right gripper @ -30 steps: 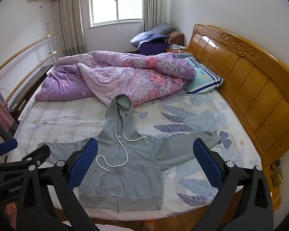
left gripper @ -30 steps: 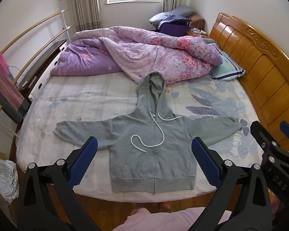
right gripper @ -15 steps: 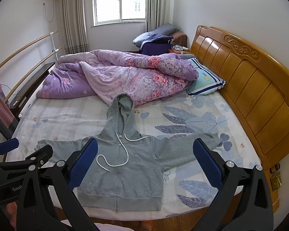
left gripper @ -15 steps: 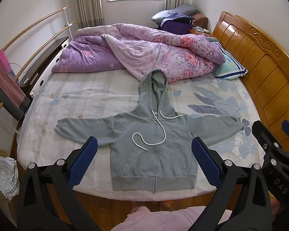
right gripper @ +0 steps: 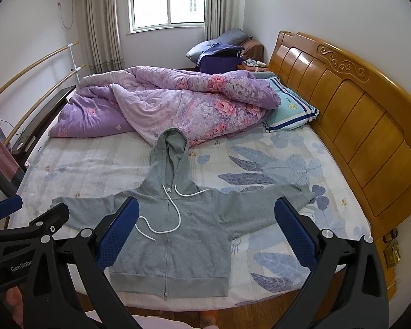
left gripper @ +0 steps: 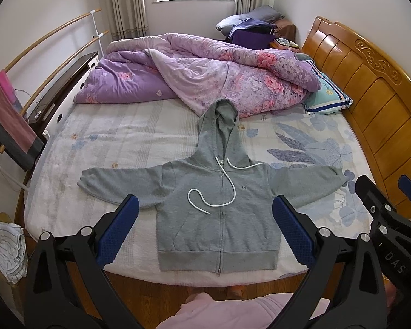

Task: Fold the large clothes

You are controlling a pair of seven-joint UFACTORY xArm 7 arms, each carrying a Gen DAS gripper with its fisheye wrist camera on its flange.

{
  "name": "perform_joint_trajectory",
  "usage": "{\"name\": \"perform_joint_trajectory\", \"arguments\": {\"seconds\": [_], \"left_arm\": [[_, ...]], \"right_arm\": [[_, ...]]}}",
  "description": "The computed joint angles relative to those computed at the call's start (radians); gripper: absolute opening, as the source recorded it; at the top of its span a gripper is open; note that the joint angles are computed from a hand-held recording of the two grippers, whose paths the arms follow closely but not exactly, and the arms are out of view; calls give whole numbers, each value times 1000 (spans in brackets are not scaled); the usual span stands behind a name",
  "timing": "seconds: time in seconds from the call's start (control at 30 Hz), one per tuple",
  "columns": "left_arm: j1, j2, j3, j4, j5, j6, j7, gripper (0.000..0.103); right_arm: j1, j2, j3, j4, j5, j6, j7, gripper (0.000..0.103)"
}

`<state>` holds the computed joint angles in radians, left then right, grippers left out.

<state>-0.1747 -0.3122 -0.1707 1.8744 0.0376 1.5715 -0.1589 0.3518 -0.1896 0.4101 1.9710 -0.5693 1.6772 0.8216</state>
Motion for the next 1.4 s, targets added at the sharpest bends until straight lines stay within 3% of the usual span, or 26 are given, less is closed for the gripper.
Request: {"name": "perform_joint_trajectory", "arguments": {"seconds": [0.47, 1.1, 1.23, 1.4], "left_arm": [[17, -49, -29, -36, 41, 47, -85, 97], [129, -226, -77, -124, 140, 188, -291, 98], [150, -226, -56, -127, 131, 203, -305, 98], [156, -226, 35, -173, 60, 157, -314, 98]], "right_arm": [[-38, -67, -50, -86, 141, -90, -86, 95], [-10, -110, -156, -222, 537, -327, -423, 95], [3, -74, -159, -205, 600, -349, -479, 95], [21, 9, -136, -154, 587, -382, -488, 95]]}}
